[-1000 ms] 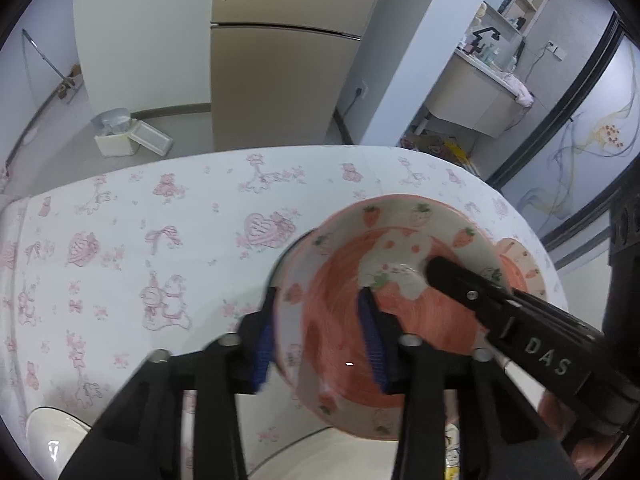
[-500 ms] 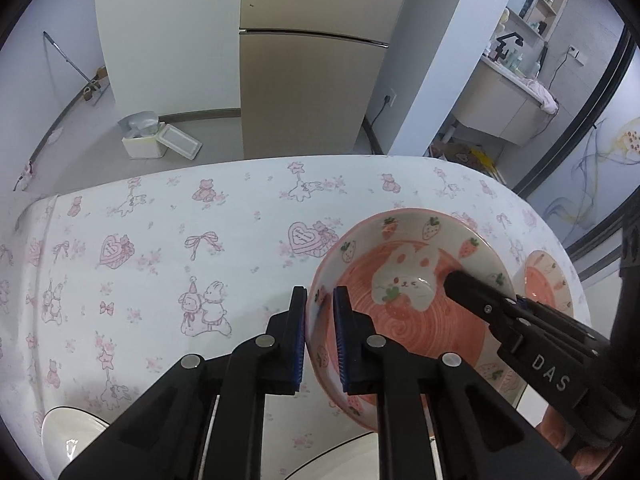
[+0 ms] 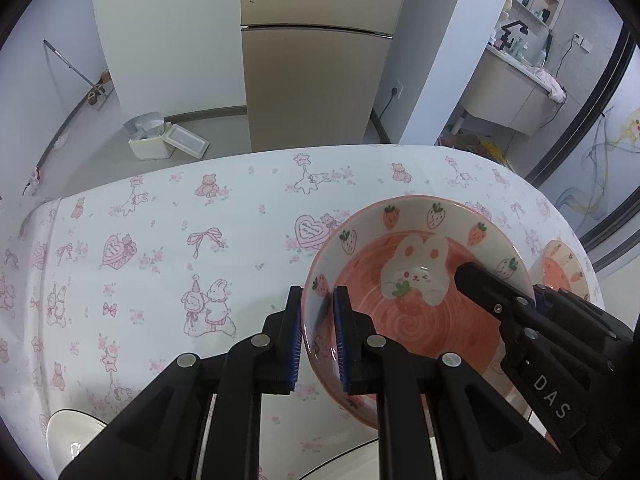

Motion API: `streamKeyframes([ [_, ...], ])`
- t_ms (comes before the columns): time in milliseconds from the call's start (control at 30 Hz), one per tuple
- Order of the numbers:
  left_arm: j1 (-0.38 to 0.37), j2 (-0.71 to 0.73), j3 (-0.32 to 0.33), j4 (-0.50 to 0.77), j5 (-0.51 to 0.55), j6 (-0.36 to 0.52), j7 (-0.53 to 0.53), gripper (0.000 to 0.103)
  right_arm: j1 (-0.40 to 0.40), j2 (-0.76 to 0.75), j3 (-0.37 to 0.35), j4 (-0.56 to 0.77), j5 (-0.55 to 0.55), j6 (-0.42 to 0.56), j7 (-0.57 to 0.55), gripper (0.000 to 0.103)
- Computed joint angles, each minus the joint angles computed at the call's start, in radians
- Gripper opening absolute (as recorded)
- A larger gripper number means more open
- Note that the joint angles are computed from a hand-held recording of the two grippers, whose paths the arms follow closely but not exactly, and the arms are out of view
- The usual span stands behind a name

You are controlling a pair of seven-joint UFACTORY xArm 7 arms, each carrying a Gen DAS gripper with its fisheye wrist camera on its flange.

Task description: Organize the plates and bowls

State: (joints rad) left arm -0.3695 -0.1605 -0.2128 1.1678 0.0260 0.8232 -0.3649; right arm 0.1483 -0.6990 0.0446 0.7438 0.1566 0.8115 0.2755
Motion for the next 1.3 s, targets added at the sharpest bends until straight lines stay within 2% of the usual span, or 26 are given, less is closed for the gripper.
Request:
streamKeyframes([
  [167,0.001,-0.016,-0.004,-0.005,0.020,-0.012,0.002,0.014,-0.004,-0.003,0.006,0.001,-0.018,-0.002,-0.015,0.014],
  [300,0.001,-0.025,-0.015,-0.008,0.050,-0.015,0.006,0.014,-0.036,-0.009,0.051,0.009,-0.095,0.004,0.007,0.014],
  [400,0.001,-0.023,-0.015,-0.011,0.057,-0.021,0.000,0.014,-0.030,0.000,0.040,0.014,-0.090,0.018,0.017,0.013],
  [533,-0.001,-0.025,0.001,-0.014,0.012,-0.027,0.019,0.014,-0.024,-0.001,0.029,0.018,-0.084,0.025,0.016,0.013],
  [700,0.011,-0.042,-0.002,-0.016,0.031,-0.027,-0.004,0.015,-0.034,-0.019,0.010,0.024,-0.074,0.038,0.024,0.013],
  [800,0.012,-0.043,0.004,-0.010,0.004,-0.014,-0.003,0.028,-0.031,-0.027,-0.010,0.034,-0.057,0.051,0.011,0.013],
  [867,0.021,-0.045,-0.001,-0.011,0.025,-0.013,-0.021,0.046,-0.030,-0.030,-0.011,0.035,-0.053,0.056,-0.001,0.013],
  [1033,0.023,-0.061,0.003,-0.017,0.014,-0.025,-0.021,0.059,0.002,-0.003,-0.050,0.046,0.000,0.111,-0.071,0.013],
  [1100,0.024,-0.069,-0.003,-0.020,0.025,-0.037,-0.026,0.065,-0.006,0.003,-0.052,0.042,0.024,0.117,-0.065,0.013],
  [1233,0.021,-0.088,-0.010,-0.029,0.038,-0.063,-0.016,0.066,-0.032,-0.010,-0.030,0.041,0.019,0.116,-0.043,0.014],
  [1300,0.019,-0.097,-0.012,-0.028,0.036,-0.069,-0.016,0.066,-0.035,-0.032,-0.028,0.046,0.016,0.111,-0.038,0.018],
])
